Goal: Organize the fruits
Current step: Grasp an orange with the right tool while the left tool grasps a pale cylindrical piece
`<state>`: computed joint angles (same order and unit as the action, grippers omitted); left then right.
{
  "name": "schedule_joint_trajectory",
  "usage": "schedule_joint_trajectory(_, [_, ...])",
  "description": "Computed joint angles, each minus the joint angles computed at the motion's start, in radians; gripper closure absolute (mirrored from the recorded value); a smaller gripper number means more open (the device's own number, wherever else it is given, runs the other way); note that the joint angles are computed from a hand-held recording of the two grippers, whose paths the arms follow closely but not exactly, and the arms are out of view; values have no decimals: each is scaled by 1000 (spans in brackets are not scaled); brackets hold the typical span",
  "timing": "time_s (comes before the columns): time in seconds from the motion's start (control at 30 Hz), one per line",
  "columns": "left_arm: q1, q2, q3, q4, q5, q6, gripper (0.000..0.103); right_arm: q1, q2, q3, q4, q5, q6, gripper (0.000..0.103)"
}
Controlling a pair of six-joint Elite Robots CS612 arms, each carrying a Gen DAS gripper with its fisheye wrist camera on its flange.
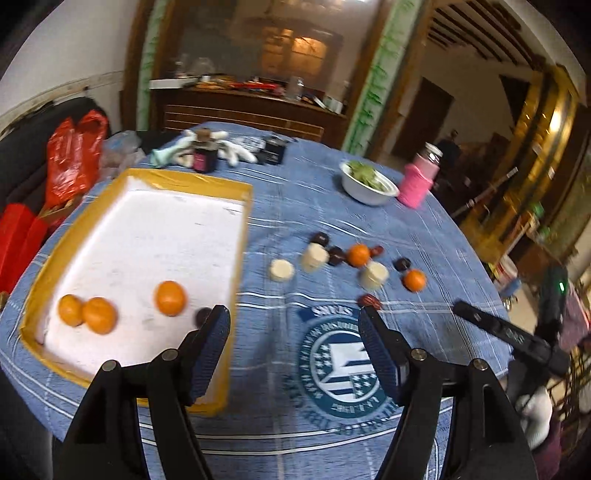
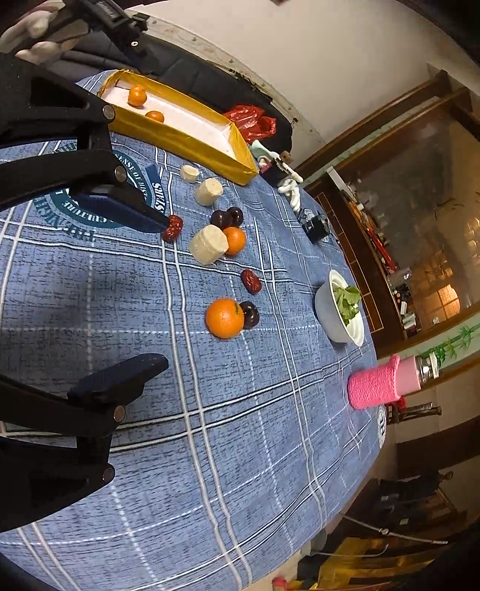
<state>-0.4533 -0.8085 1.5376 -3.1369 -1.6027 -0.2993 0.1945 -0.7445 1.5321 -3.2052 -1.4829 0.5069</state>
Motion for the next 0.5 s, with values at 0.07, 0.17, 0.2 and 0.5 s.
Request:
schedule_joint_trajectory(0.07, [-8,5,-9,16,3,14,32,-2,12,-23,20,-3,-19,30])
schedule_joint_trajectory(0.17, [-16,22,-37,50,-1,33,32,-7,34,-70,74,-20,-55,30])
schedule_joint_trajectory(0.2, [-19,29,-50,61,0,41,32,-7,43,-87,94,-29,-65,31])
schedule_joint_trajectory(0.5, [-44,124,-208,160,-17,136,32,-6,126,-250,267,-83,-156,40])
